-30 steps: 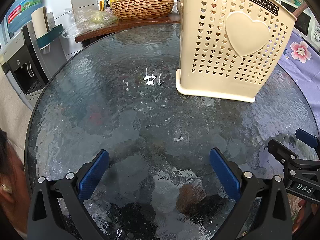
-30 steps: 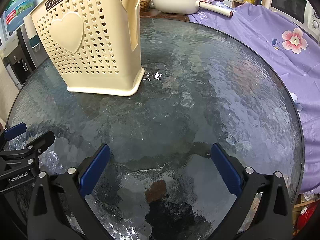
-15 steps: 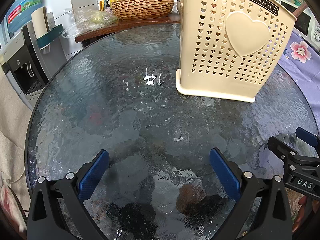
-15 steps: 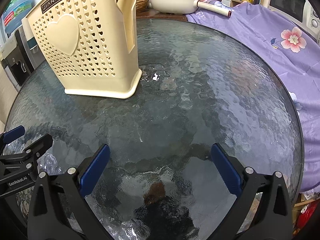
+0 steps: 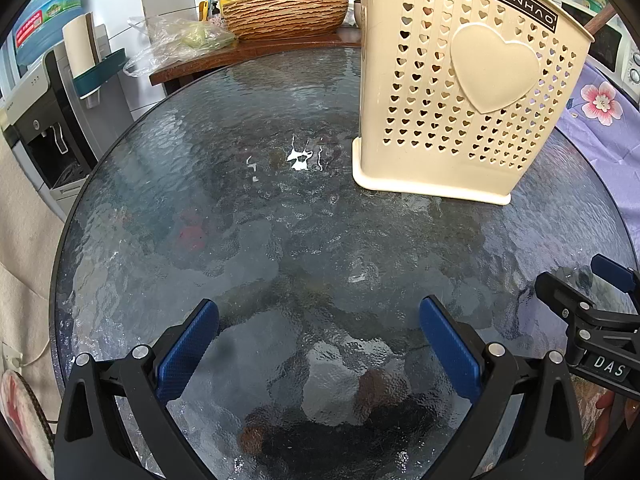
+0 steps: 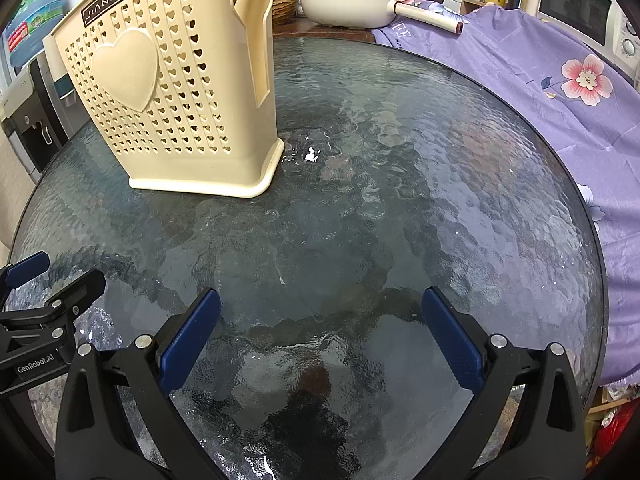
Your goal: Organize utensils
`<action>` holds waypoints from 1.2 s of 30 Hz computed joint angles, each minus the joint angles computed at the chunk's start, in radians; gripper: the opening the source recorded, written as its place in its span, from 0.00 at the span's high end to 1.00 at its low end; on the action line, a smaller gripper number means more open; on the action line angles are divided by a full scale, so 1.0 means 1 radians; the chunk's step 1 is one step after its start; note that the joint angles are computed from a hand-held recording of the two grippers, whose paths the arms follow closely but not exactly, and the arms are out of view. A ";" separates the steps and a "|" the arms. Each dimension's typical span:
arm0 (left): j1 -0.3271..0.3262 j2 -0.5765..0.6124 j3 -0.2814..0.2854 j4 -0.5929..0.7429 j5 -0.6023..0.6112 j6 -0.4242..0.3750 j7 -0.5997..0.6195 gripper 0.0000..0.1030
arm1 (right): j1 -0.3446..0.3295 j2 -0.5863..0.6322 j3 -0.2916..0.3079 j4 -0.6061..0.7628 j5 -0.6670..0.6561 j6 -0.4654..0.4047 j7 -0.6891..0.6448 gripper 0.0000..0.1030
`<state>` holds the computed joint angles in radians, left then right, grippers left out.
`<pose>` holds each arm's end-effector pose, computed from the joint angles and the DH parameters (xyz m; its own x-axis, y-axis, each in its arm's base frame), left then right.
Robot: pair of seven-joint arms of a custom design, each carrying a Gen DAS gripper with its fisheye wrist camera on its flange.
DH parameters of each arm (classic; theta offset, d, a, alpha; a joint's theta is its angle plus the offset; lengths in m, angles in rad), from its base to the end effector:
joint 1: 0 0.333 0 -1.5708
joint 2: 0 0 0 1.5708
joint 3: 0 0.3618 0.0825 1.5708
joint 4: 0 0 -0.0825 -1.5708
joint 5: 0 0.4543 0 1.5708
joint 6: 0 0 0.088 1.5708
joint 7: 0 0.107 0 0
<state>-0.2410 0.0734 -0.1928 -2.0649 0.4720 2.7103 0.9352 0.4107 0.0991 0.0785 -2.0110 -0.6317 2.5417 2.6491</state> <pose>0.5984 -0.2924 0.4687 -0.1582 -0.9871 -0.0230 -0.7920 0.1408 -0.5940 0.5917 0.3218 0.4602 -0.1356 -0.9907 -0.0151 -0.8086 0.1194 -0.5761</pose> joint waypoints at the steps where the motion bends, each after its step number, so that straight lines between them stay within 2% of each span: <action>1: 0.000 0.000 0.000 0.000 0.000 0.000 0.000 0.05 | 0.000 0.000 0.000 0.000 0.000 0.000 0.000 0.04; 8: 0.000 0.000 0.000 0.000 0.000 0.001 0.001 0.05 | -0.001 -0.001 0.000 -0.003 0.005 0.008 -0.003 0.04; 11: 0.000 0.000 0.001 -0.001 0.001 0.003 -0.001 0.05 | -0.009 -0.018 0.001 -0.018 0.037 0.019 -0.056 0.05; 13: 0.000 0.000 0.001 -0.002 0.001 0.004 -0.002 0.05 | -0.013 -0.057 -0.004 -0.051 -0.022 0.035 -0.015 0.05; 15: -0.001 -0.001 0.000 -0.002 0.002 0.003 -0.003 0.05 | -0.021 -0.112 0.004 -0.082 -0.119 -0.012 0.052 0.05; 17: 0.000 -0.001 0.000 -0.002 0.001 0.004 -0.001 0.05 | -0.038 -0.153 0.017 -0.111 -0.116 -0.040 0.044 0.05; 22: 0.000 -0.001 0.000 -0.002 0.001 0.004 -0.001 0.05 | -0.089 -0.271 0.044 -0.252 -0.062 0.027 0.067 0.05; 26: 0.000 -0.001 0.000 -0.002 0.000 0.004 0.000 0.05 | -0.122 -0.307 0.064 -0.316 -0.006 0.102 0.039 0.05; 32: 0.000 -0.001 0.000 -0.002 0.000 0.004 0.000 0.05 | -0.132 -0.307 0.087 -0.334 0.100 0.205 -0.024 0.05; 36: 0.000 -0.001 0.000 -0.002 0.001 0.004 0.000 0.05 | -0.110 -0.255 0.112 -0.269 0.126 0.179 -0.074 0.05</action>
<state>-0.2410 0.0727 -0.1923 -2.0667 0.4726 2.7142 0.9350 0.3004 -0.1556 0.1906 -2.2801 -0.5060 2.7205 2.5751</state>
